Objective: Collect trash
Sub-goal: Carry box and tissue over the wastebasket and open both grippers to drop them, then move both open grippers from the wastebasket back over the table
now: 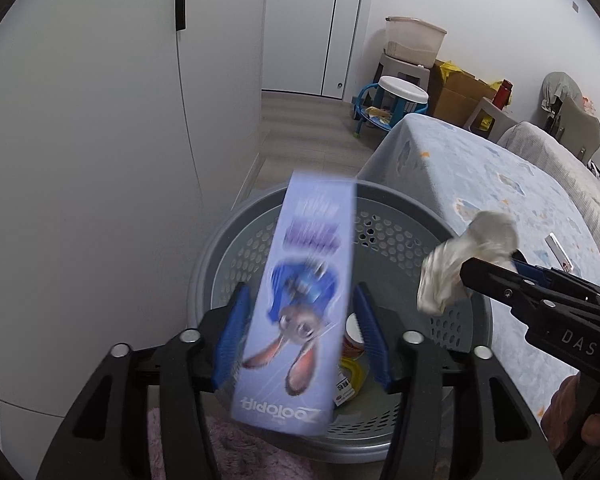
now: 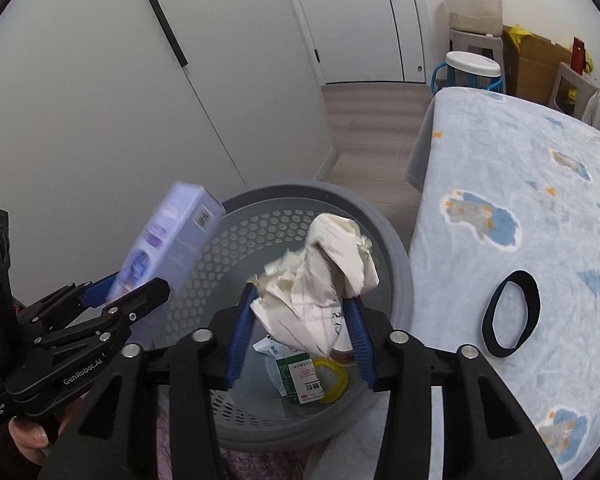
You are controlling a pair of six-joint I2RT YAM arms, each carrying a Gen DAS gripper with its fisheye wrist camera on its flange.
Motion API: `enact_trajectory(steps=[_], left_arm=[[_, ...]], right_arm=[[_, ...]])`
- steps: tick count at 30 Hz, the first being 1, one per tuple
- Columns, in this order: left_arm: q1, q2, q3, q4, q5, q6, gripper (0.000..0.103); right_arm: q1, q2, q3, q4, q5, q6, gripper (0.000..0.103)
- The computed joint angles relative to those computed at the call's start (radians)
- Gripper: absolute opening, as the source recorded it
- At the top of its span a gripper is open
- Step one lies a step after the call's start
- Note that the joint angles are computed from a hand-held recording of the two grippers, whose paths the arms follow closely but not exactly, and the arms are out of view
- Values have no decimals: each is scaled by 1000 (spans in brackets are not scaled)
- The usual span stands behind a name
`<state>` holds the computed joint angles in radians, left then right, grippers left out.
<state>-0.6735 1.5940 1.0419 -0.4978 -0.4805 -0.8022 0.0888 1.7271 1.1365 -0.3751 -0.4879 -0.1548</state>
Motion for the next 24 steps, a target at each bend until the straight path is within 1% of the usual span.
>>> enact_trajectory(steps=[1, 2, 8, 16, 24], left_arm=[[-3, -4, -3, -1, -11, -4, 66], [-3, -10, -8, 1, -15, -4, 67], [-2, -26, -25, -8, -18, -26, 67], [-18, -10, -4, -42, -42, -53, 67], [-29, -14, 9, -64, -65, -54, 67]], right_arm=[[-2, -4, -4, 5, -5, 1, 66], [-4, -14, -16, 18, -7, 4, 72], [-6, -14, -23, 19, 2, 6, 72], [-11, -31, -42, 22, 2, -3, 72], [-16, -41, -48, 21, -5, 0, 72]])
